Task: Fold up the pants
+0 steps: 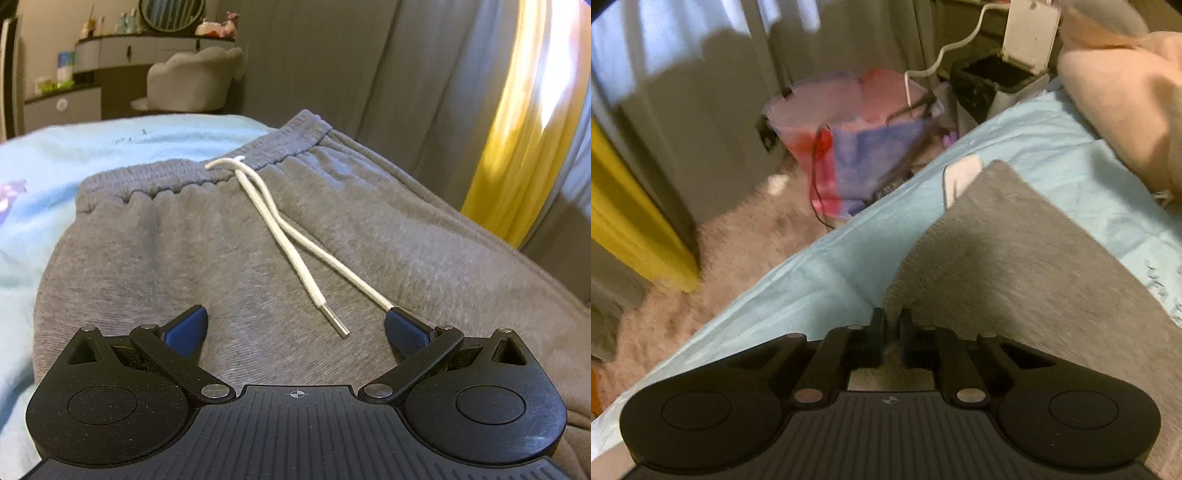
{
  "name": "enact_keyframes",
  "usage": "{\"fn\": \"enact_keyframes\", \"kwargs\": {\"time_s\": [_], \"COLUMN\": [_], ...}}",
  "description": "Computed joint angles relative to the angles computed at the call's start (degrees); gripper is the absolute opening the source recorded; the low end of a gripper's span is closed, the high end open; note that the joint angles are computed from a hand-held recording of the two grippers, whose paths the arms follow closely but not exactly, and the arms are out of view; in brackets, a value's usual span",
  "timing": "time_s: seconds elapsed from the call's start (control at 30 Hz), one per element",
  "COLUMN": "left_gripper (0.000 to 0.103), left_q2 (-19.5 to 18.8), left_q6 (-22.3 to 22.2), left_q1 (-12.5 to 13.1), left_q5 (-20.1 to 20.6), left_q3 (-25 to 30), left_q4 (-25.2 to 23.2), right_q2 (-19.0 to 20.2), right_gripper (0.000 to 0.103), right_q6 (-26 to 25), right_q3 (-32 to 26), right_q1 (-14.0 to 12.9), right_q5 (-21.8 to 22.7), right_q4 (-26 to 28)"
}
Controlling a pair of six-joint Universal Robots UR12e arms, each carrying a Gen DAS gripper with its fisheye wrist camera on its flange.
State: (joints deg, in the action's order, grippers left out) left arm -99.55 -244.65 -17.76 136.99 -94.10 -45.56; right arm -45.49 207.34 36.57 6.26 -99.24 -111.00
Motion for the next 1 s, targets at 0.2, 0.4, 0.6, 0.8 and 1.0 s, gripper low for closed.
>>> {"fn": "enact_keyframes", "kwargs": {"time_s": [0.2,0.4,0.6,0.8,1.0], "left_gripper": [0.103,0.103,0.103,0.103,0.075], "left_q2": [0.7,2.4,4.9,3.8,-1.8], "left_q6": [0.9,-0.4,-0.2,7.1,8.4], "left_q1": [0.2,-0.1,1.0,6.3,11.8], "left_q5": [-0.9,-3.2,-10.7,-24.1,-32.0], "left_q3": [-1.6,-3.0,-3.2,2.2,10.1], "left_q4": [4.7,7.3,13.4,13.5,10.4], "right_q2": [-21.7,-37.9,-41.2,-38.6,-35.5], "right_gripper": [0.006,0.004,0.045,0.063,0.051], "right_q6": [-3.2,-1.2,14.0,20.2,23.8], "right_q3": [34.0,57.1,66.2,67.0,65.6], "right_q1": [-3.2,-7.0,-12.3,-12.8,-12.2], "right_q5": [12.0,17.7,24.3,28.3,28.8], "right_q4": [-28.5,-31.1,-40.6,-48.4,-53.3]}}
